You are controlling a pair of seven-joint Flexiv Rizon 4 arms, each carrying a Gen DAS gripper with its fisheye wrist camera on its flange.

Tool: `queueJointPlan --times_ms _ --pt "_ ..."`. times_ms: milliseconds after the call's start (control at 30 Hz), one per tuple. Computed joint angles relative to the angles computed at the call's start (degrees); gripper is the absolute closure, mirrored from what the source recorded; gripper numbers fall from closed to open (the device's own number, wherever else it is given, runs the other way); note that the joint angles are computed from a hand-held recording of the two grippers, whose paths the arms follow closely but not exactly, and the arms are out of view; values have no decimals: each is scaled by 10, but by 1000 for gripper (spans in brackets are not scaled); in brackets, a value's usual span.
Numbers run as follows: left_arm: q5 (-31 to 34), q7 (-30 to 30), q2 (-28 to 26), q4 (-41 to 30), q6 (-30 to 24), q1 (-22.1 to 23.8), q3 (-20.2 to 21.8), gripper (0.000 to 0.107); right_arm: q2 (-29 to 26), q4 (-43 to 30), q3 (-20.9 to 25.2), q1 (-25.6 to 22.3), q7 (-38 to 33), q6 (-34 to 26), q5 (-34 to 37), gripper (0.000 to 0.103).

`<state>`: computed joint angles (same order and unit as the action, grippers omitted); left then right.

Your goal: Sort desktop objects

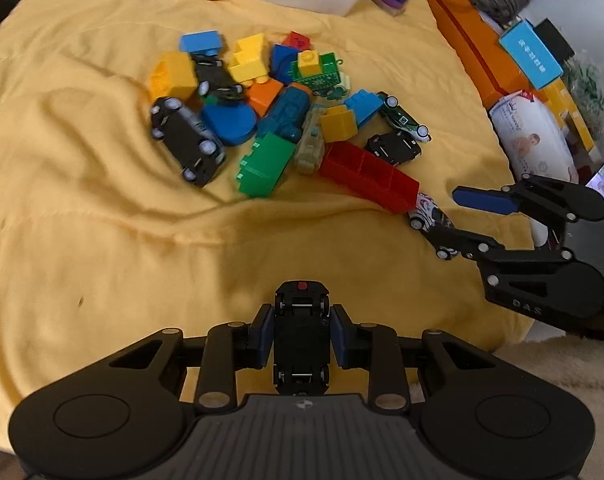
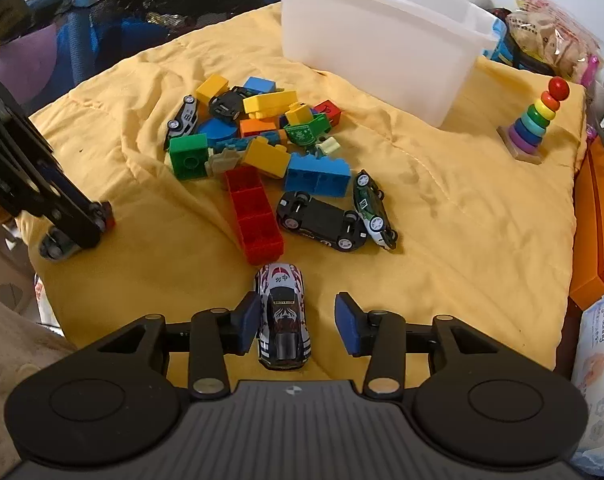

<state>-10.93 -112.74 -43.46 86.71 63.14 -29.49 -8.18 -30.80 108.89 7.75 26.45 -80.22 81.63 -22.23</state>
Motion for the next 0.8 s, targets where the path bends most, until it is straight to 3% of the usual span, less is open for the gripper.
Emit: queueJointPlan --times_ms 200,333,433,600,800 --pt "14 -16 -16 -34 -8 -2 23 70 1 0 -16 14 25 -1 -5 55" --pt "65 -57 -5 -47 4 -33 76 60 0 -2 -18 17 33 -7 -11 55" --pt "95 -93 3 -45 19 -44 96 60 -2 -3 -21 20 42 -8 -14 55" --pt "104 -130 23 -4 81 -37 92 60 -3 -3 -29 26 53 -3 -24 54" --pt "99 -181 35 25 91 -49 91 60 1 3 -29 22 62 6 -29 52"
